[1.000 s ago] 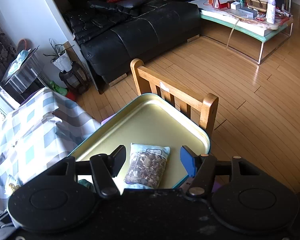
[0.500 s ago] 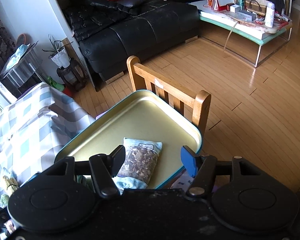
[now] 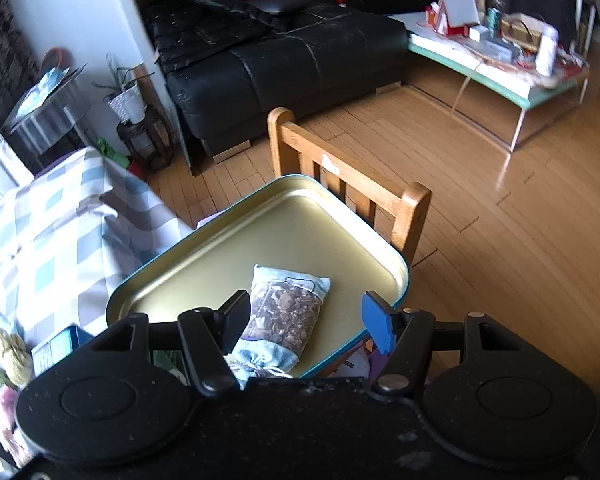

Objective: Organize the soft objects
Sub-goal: 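Move the left tool to the green scrubber while the right tool reaches the pink pouch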

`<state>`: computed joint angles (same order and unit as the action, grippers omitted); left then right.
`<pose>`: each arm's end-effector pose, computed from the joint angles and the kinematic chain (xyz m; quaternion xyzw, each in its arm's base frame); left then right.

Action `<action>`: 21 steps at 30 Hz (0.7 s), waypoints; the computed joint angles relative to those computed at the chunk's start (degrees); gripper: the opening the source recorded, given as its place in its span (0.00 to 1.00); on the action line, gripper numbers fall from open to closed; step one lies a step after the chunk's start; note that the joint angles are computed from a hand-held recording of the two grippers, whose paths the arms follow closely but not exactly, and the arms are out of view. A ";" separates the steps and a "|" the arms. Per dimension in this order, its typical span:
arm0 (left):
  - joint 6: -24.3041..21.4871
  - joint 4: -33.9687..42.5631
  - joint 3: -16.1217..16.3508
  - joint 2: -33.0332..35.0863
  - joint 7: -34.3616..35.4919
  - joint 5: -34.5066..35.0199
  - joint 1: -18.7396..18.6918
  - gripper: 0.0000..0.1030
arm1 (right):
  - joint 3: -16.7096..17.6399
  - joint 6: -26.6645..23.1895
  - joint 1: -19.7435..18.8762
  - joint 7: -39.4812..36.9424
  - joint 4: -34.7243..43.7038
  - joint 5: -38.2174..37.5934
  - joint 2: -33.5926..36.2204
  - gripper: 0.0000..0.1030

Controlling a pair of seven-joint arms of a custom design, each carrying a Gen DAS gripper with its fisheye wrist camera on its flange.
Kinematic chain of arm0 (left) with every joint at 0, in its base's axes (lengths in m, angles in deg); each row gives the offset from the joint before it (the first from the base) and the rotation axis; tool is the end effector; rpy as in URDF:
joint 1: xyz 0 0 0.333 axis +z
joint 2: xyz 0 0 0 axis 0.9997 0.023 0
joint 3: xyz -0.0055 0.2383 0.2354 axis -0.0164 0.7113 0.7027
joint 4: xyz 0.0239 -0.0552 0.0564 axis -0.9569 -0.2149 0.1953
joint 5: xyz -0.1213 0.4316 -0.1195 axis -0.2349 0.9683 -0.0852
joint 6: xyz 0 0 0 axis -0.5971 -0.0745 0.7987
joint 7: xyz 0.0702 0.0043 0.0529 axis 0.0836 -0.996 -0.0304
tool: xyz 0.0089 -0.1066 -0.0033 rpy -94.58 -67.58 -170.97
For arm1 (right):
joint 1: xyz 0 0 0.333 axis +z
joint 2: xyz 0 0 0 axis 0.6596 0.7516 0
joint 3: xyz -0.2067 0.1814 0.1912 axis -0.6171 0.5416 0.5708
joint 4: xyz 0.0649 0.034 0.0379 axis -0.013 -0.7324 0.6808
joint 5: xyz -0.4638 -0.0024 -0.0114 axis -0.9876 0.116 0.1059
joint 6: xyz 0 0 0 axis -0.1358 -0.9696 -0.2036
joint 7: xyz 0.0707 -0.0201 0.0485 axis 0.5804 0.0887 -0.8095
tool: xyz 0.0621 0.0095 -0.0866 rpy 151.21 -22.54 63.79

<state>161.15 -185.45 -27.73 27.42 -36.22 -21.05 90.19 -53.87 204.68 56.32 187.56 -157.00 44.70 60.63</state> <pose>0.5416 -0.1119 0.4984 -0.7986 0.5104 -0.2251 0.2257 0.6530 0.2078 0.4689 -0.6549 0.6892 -0.1707 0.2588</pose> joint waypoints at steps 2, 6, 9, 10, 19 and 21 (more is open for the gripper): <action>0.06 -0.42 0.15 -0.47 -0.47 0.13 0.35 0.70 | 0.03 -0.26 0.43 0.18 0.03 -1.83 0.10 0.60; -0.23 -1.42 0.39 -1.75 -0.68 0.68 1.29 0.71 | 0.31 -0.19 0.87 -0.88 -0.02 -2.83 0.18 0.61; -0.96 -2.22 0.43 -2.93 -0.72 1.70 2.29 0.74 | 0.34 0.63 1.27 -0.96 -0.29 -4.07 0.09 0.62; -1.23 -2.47 0.49 -3.28 -0.58 2.02 2.61 0.74 | 0.37 0.91 1.40 -1.04 -0.38 -4.49 0.08 0.63; -5.32 -4.85 3.03 -7.03 6.26 3.04 5.78 0.74 | 0.83 2.06 2.63 -2.42 -1.02 -8.09 -0.42 0.66; -6.48 -5.29 3.53 -7.75 8.09 3.38 6.79 0.75 | 1.04 2.39 3.04 -2.71 -1.22 -9.08 -0.58 0.67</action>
<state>154.67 -190.74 -24.20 19.67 -28.13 -17.66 96.98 -52.82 207.07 59.36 184.85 -158.21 35.62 60.05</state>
